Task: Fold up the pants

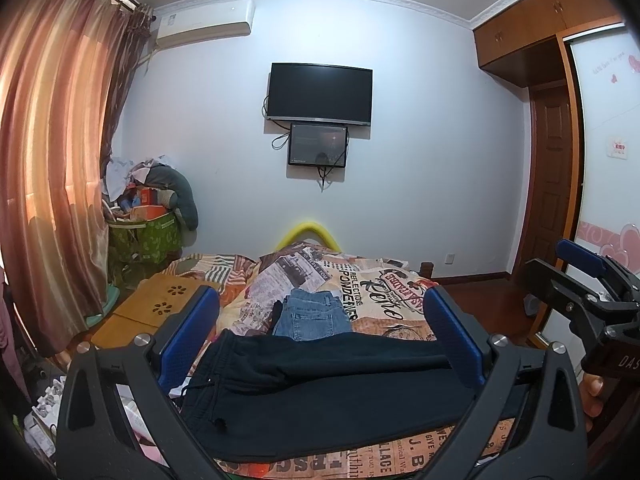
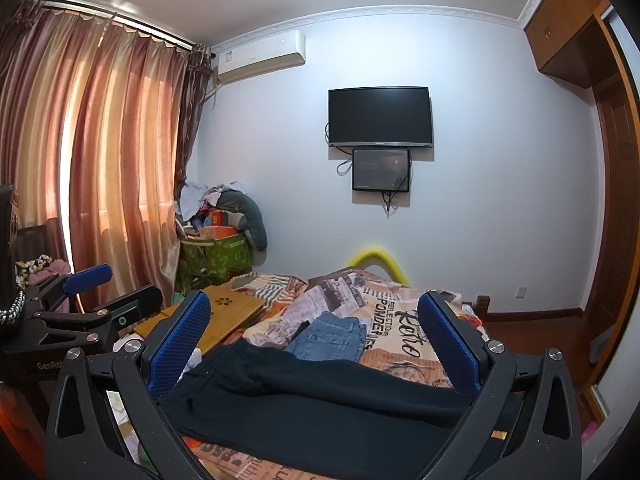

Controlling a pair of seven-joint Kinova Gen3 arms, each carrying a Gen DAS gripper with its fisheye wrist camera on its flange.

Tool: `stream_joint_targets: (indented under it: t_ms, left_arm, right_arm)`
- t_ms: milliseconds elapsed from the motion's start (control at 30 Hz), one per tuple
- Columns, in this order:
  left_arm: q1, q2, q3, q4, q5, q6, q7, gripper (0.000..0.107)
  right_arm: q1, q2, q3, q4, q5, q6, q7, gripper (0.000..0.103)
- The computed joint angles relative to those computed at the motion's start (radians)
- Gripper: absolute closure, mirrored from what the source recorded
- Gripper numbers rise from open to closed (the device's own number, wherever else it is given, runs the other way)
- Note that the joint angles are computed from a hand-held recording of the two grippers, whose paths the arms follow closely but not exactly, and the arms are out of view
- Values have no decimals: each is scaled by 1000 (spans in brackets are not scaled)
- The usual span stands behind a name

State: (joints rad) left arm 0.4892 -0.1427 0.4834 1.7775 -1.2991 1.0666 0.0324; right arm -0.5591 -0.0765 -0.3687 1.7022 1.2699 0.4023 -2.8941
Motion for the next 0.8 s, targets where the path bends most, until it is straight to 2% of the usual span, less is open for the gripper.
stream_joint_targets:
  t_ms: [800]
  left_arm:
    - [-41,-21,0,7,28,-44,-19,5]
  right_arm:
    - [-5,9,7,-3,-11,7,-2,0]
